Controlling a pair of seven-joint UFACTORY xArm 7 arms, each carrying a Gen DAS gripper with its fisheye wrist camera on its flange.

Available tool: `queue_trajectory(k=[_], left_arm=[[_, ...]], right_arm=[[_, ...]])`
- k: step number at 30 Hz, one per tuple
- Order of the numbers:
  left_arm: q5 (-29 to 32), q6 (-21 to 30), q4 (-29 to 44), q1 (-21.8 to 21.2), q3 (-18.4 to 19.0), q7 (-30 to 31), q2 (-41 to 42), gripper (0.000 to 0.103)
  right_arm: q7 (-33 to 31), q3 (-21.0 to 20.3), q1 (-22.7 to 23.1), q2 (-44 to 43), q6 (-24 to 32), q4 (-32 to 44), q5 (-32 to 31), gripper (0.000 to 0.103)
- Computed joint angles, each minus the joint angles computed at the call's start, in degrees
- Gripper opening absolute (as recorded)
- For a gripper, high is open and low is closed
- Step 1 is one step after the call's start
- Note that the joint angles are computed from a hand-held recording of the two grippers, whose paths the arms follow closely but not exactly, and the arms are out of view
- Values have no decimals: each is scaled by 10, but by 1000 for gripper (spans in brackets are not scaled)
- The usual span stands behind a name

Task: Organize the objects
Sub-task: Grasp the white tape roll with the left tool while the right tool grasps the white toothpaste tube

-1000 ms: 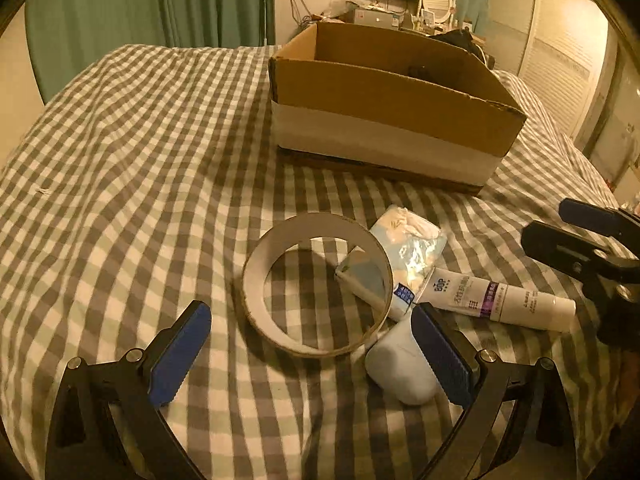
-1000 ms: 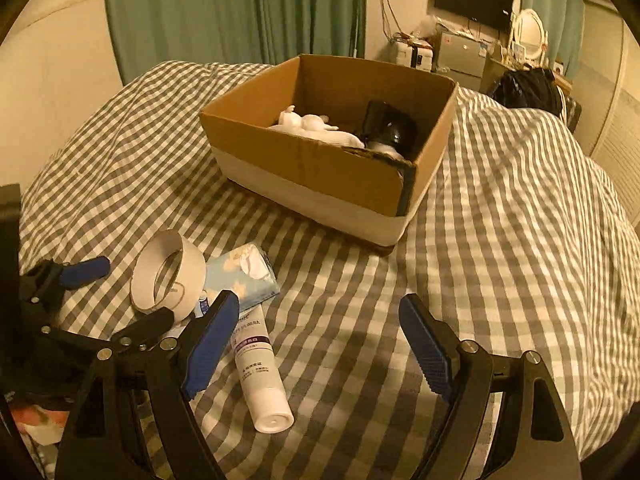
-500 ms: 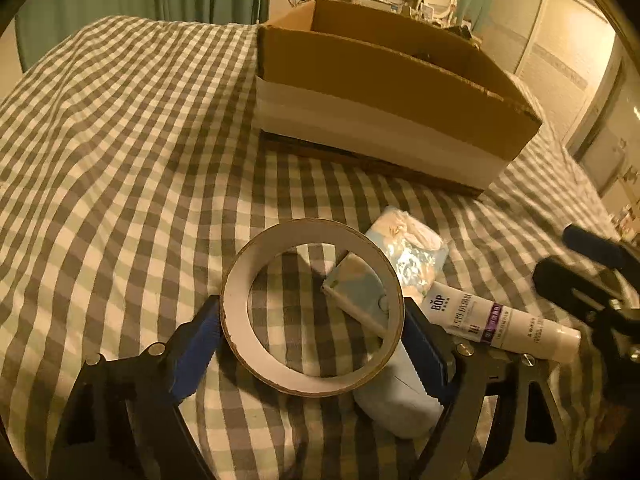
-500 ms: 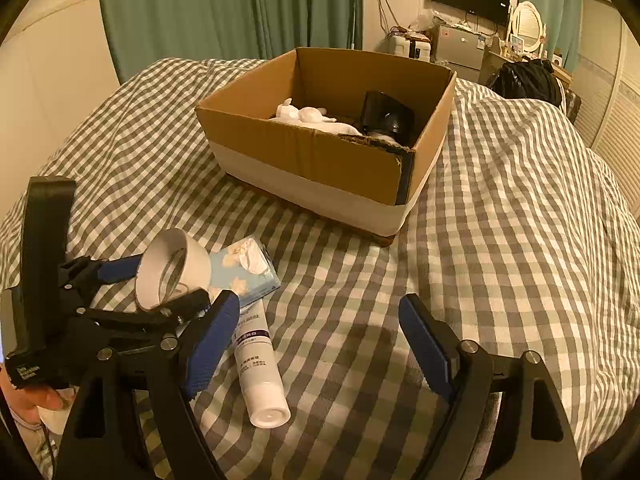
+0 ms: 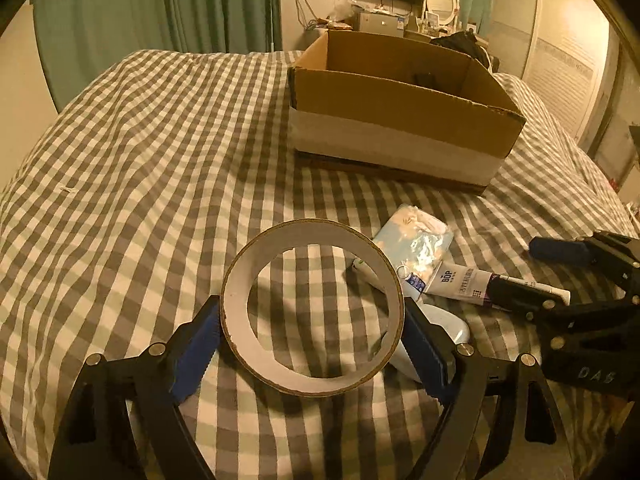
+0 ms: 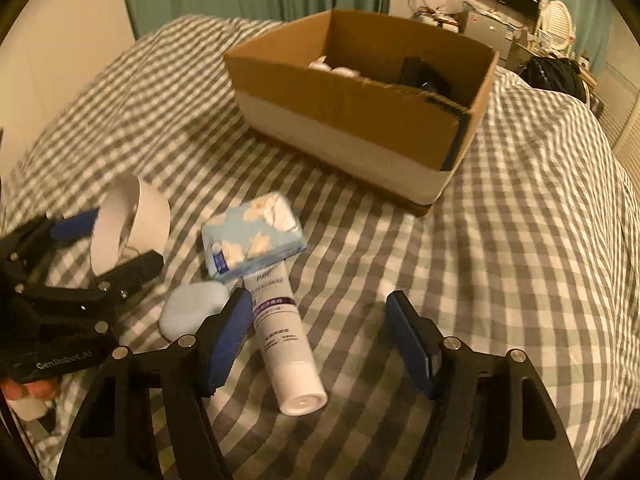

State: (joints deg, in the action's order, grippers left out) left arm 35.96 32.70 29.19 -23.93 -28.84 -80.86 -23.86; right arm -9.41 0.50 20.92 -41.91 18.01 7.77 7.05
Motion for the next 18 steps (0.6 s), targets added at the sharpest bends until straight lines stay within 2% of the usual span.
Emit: queue_trajectory(k=[6, 8, 11, 14, 18], left_arm=[[-5, -6, -9, -1, -2, -4, -13, 87], [-5, -2, -6, 1, -5, -4, -10, 87], [-7, 4, -5, -1, -6, -4, -14, 87], [-16, 18, -5, -6, -7, -4, -25, 87], [-36, 35, -8, -16, -4, 4, -40, 87]], right_arm=[[-18, 2, 17, 16, 13, 3, -4, 47], [-23, 4, 23, 14, 16, -1, -4, 36], [-21, 17, 21, 10, 16, -5, -9, 33], [-19, 20, 18, -8, 17, -10, -14, 26], [3, 31, 5, -72, 11, -32, -26, 25]])
